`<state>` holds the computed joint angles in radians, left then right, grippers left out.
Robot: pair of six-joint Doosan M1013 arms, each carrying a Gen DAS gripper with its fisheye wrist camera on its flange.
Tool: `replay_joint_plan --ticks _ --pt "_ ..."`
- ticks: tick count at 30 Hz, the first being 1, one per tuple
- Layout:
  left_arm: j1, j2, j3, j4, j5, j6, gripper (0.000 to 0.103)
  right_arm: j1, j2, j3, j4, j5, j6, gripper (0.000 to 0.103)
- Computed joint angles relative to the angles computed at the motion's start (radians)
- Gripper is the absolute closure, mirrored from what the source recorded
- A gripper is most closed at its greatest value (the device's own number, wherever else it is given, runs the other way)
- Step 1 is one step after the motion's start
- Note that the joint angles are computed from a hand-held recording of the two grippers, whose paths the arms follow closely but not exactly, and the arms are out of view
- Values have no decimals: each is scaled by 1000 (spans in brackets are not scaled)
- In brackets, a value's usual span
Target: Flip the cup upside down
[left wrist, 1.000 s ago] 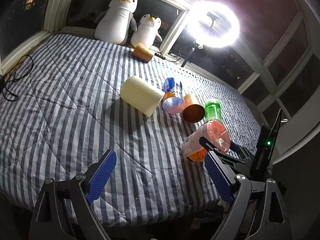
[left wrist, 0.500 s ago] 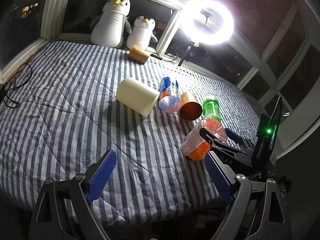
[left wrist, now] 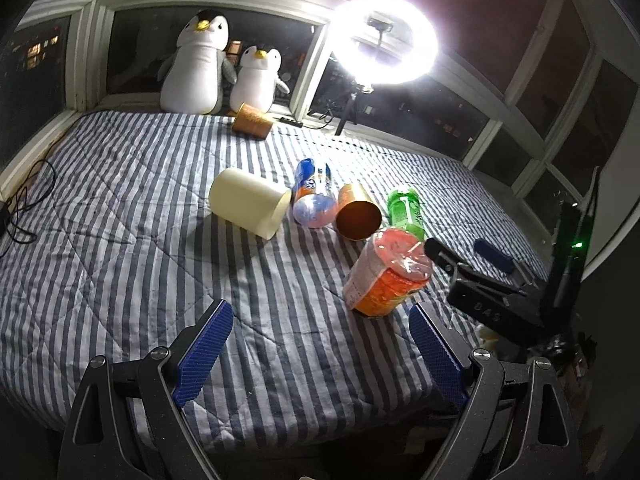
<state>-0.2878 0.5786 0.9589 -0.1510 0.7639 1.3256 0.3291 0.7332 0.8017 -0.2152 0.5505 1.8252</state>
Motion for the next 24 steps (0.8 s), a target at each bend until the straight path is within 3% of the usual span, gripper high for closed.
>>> replay_joint_plan --ticks 13,19,24 --pt "-31 -66 104 88 -96 -15 11 10 -137 219 -128 -152 168 9" --pt "-39 -100 158 137 -141 -49 11 17 -178 293 -110 -184 169 9" --pt "-53 -132 212 254 -186 -130 7 24 -202 341 -80 -201 163 9"
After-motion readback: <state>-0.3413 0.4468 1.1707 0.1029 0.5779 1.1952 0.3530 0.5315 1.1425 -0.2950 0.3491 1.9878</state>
